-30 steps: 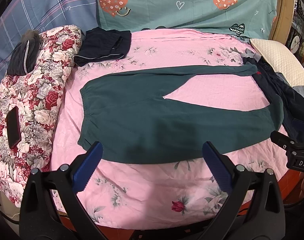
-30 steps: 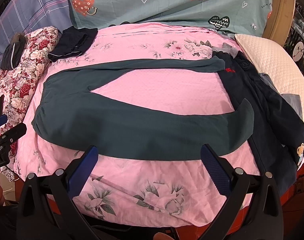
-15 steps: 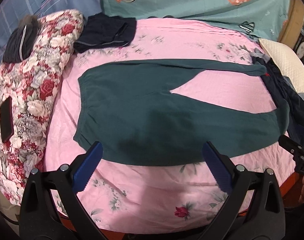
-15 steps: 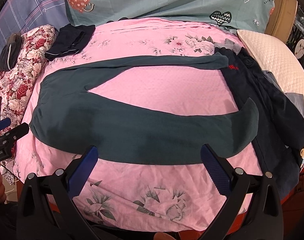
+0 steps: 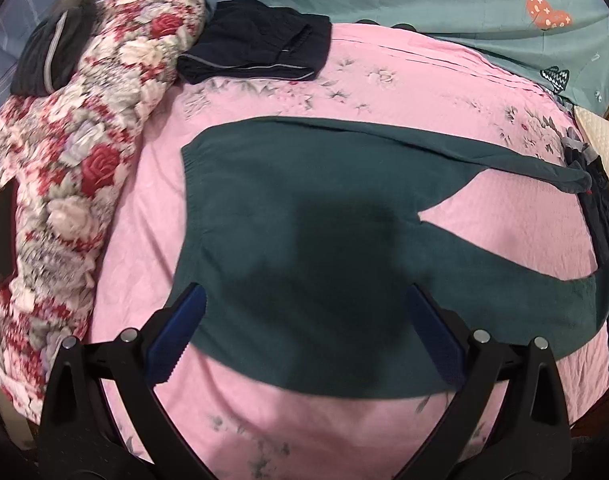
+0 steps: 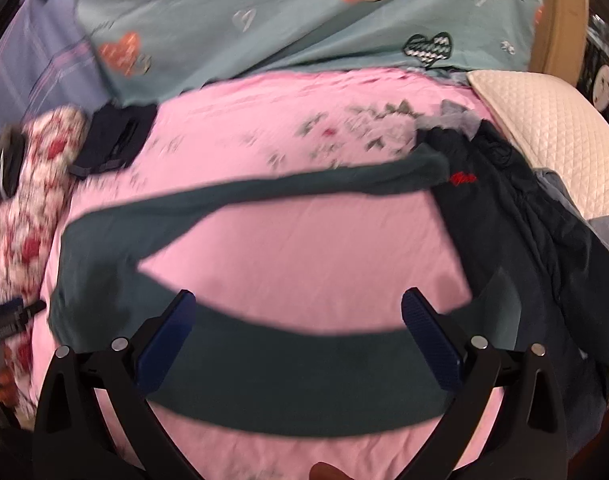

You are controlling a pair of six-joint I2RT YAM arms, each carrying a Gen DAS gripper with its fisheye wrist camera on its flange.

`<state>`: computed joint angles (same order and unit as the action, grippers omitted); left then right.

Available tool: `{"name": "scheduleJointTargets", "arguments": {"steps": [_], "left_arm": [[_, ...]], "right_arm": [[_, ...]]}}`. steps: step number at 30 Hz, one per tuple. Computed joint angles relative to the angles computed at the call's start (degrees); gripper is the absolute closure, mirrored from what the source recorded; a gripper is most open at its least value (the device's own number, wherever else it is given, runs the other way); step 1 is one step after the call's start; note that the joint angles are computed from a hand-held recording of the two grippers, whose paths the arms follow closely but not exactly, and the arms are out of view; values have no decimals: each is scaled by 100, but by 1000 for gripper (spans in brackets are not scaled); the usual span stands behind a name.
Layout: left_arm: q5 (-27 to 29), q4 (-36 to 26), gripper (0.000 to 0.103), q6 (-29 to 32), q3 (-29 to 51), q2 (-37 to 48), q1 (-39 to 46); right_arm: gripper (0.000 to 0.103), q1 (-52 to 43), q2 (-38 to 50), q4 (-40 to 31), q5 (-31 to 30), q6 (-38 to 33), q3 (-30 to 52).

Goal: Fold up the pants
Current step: 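Move the right tool to the green pant leg cuff and grasp it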

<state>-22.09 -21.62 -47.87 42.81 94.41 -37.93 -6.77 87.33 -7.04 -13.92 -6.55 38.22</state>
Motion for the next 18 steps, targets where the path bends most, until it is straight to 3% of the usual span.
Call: {"name": "scheduleJointTargets", "arguments": {"steps": [5, 7, 8, 11, 14, 18], "left_arm": [[208, -38, 2, 464, 1184, 1160, 104], [244, -197, 2, 667, 1764, 1660, 85], [247, -302, 2, 744, 2027, 1869, 72], [346, -508, 2, 946, 2688, 2359, 87], [362, -633, 2, 1090, 3111, 2627, 59], [439, -652, 2, 1150, 3269, 2761, 21]], "right_arm": [[1, -125, 1508, 614, 704, -1326, 1276], [1, -33, 2062, 1485, 1179, -1859, 1518], [1, -69, 2401, 1594, 1207, -2004, 1811], [3, -282, 3488, 1107, 916, -1821, 3128], [25, -532, 4381, 270, 473, -1449, 4524], [49, -553, 5219, -699, 629, -1543, 5963]]}}
